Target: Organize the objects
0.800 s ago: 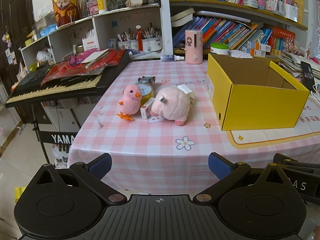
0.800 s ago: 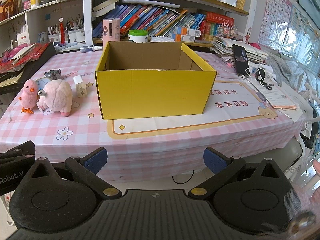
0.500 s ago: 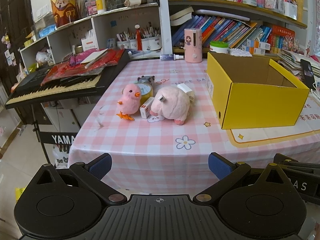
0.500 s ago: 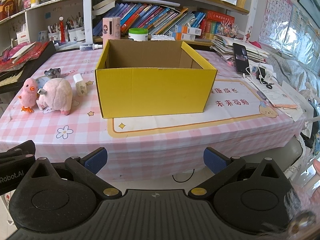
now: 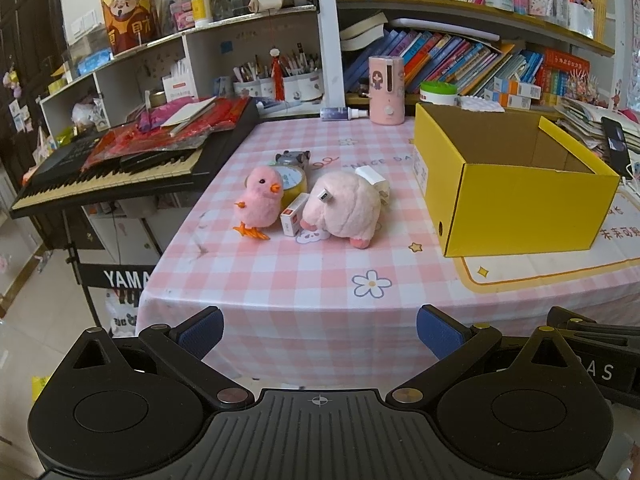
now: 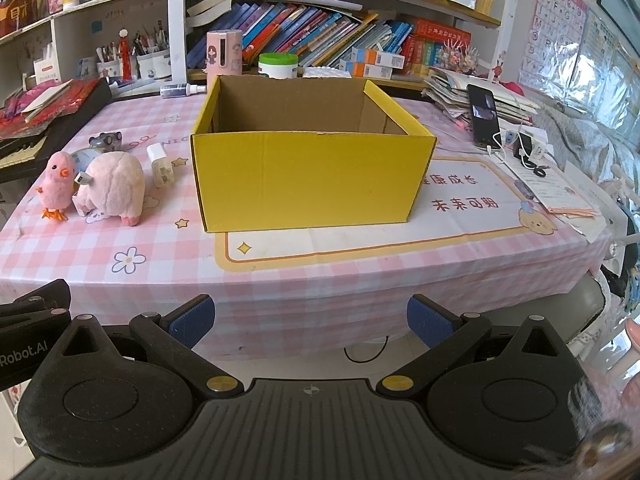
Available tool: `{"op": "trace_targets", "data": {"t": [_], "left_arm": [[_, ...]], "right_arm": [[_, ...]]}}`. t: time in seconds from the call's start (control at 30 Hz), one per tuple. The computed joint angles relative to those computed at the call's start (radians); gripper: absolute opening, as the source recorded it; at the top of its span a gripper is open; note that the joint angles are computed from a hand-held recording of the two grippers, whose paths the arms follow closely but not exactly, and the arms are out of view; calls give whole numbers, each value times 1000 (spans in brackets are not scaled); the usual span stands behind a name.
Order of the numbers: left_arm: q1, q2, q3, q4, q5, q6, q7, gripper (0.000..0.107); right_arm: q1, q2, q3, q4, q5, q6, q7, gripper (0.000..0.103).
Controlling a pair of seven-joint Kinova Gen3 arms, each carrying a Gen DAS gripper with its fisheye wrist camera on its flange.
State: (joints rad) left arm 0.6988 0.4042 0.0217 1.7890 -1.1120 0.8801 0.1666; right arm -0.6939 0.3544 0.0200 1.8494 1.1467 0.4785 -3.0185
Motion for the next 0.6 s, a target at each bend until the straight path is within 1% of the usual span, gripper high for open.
{"op": "trace_targets", "data": {"t": [0.6], "left_arm": [[-12,-18,7,29,-40,-18,20,103]], "right_arm": [[-1,-4,-4,-2,8,0,-9,103]]}}
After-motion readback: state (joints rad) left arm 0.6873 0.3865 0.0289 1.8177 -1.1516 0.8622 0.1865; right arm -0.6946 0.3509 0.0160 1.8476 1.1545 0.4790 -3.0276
